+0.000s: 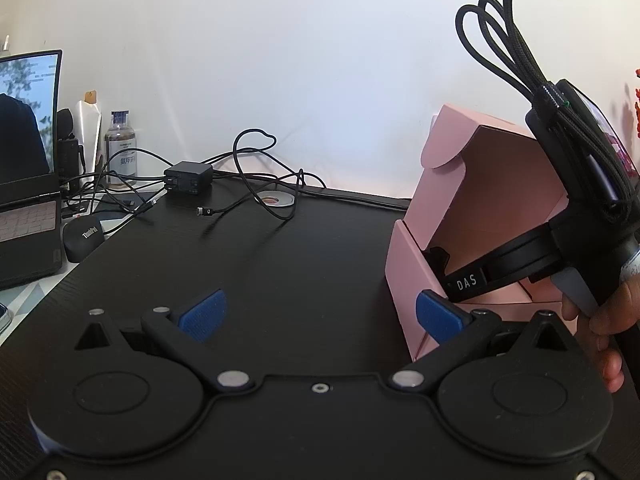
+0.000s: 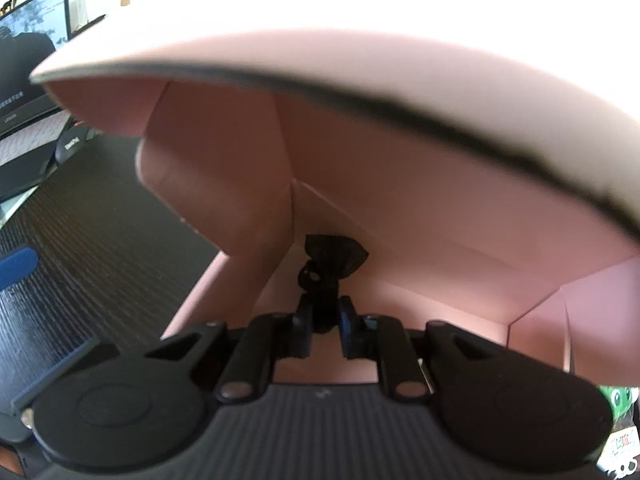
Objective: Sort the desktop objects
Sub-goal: 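Lower the scrunchie onto the box floor and open the right tool, then lift the right tool out of the pink box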
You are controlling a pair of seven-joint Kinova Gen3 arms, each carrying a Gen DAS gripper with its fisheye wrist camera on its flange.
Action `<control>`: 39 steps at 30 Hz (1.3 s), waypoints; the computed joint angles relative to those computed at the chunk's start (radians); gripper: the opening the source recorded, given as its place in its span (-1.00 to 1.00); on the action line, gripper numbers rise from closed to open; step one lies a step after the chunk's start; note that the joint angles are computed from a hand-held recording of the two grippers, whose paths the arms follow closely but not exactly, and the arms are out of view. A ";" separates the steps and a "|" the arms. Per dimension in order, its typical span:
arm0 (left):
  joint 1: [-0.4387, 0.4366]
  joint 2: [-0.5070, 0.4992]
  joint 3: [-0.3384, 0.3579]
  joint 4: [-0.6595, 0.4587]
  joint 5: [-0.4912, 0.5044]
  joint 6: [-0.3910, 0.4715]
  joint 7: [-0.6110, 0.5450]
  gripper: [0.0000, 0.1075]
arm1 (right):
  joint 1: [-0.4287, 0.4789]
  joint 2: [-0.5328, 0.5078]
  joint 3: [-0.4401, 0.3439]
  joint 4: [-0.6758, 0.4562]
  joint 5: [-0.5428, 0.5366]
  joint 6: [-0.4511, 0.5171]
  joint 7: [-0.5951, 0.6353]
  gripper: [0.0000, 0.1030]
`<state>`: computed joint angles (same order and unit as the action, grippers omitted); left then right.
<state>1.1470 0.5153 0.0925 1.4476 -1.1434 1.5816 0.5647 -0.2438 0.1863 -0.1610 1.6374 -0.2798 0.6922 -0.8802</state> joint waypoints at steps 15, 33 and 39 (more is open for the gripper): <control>-0.003 -0.004 0.003 0.005 0.003 -0.004 0.009 0.91 | 0.029 -0.022 0.021 0.022 -0.008 -0.026 -0.001 0.10; -0.009 -0.010 0.006 0.015 0.004 -0.012 0.019 0.92 | 0.189 -0.095 0.057 0.088 -0.406 0.047 0.399 0.86; -0.008 -0.007 0.005 0.009 0.006 -0.008 0.016 0.92 | 0.222 -0.135 0.102 0.127 -0.532 0.080 0.542 0.98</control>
